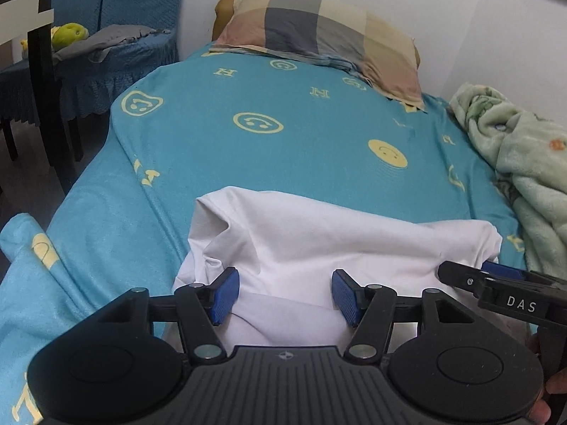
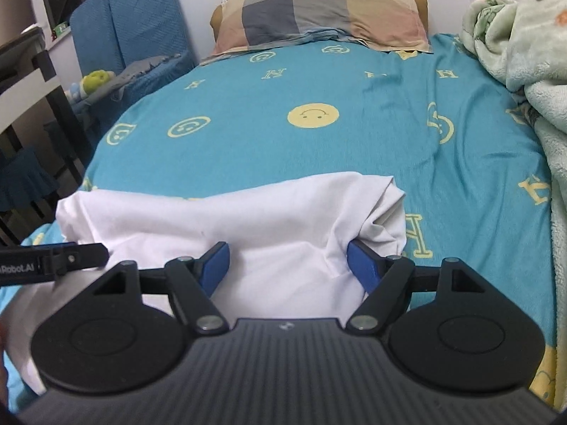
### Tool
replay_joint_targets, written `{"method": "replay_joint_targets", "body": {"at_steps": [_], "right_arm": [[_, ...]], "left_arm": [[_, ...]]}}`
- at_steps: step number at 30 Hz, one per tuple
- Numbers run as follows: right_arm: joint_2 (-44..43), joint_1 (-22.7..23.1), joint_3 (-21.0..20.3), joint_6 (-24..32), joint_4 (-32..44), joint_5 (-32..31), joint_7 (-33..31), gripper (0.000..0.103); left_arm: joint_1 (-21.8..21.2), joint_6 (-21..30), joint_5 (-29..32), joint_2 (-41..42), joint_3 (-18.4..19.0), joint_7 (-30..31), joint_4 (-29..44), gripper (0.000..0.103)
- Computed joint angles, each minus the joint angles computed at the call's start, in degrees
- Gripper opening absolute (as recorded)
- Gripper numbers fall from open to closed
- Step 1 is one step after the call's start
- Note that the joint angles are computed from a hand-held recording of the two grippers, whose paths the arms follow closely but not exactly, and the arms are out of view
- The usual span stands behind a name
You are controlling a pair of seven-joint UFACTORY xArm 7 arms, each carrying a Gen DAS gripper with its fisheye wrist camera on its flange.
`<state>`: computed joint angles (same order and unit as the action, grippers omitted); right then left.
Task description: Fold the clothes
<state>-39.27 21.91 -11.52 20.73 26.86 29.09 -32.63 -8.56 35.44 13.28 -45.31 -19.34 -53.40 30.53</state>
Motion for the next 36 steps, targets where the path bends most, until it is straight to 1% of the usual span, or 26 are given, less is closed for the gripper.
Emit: {"method": "replay_joint_targets", "body": {"at_steps": [3, 8, 11, 14, 16, 17, 20, 24, 30, 34, 36], "right_arm": [[-1.07, -1.06, 0.78, 1.22, 0.14, -0.63, 1.39, 0.075], [-6.42, -3.41, 1.48, 6.36, 0.21, -1.86, 4.46, 0.075], [-11.06, -5.25, 2.33, 9.67, -1.03, -3.7, 5.76, 0.075], [-15.0, -7.17, 3.18, 14.27, -2.01, -6.0, 7.47, 0.075], [-16.06, -8.11, 4.38, 15.84, -2.25, -7.82, 8.13, 0.075], [-16.32, -8.27, 4.97, 15.38, -2.71, -8.4, 8.3, 0.075], [-14.43, -7.55, 4.93, 14.33, -3.2, -8.96, 8.55, 0.075], [-12.01, -6.89, 4.48, 13.08, -3.94, -8.69, 8.9, 0.076], [-10.84, -6.52, 5.7, 11.07, -4.3, -9.35, 10.11, 0.076], [-12.13, -6.66, 4.39, 13.74, -3.03, -8.35, 12.27, 0.076], [-13.84, -6.94, 3.12, 15.98, -2.18, -6.71, 14.09, 0.075]], "left_arm": [[-0.41, 0.2, -0.17, -0.84, 0.09, -0.06, -0.21, 0.061], [-2.68, 2.94, -1.64, -4.67, 0.04, 0.49, 0.54, 0.061], [-4.23, 9.12, -1.64, -6.73, -1.81, 2.2, 2.78, 0.061], [-5.53, 13.05, -2.23, -8.4, -3.31, 2.48, 3.78, 0.061], [-6.31, 13.56, -3.13, -8.86, -3.27, 2.31, 3.41, 0.061], [-6.48, 14.06, -3.46, -8.37, -3.24, 2.43, 3.47, 0.061], [-7.16, 14.32, -4.4, -7.22, -2.57, 2.72, 2.31, 0.061], [-8.02, 12.48, -6.13, -7.53, -0.74, 2.27, -0.21, 0.061], [-8.01, 12.65, -6.55, -8.06, -0.69, 1.83, -0.62, 0.061], [-8.03, 11.12, -7.9, -10.1, -0.08, 0.06, -1.14, 0.06], [-8.62, 9.11, -10.38, -11.79, 1.25, -1.76, -2.04, 0.06]]}}
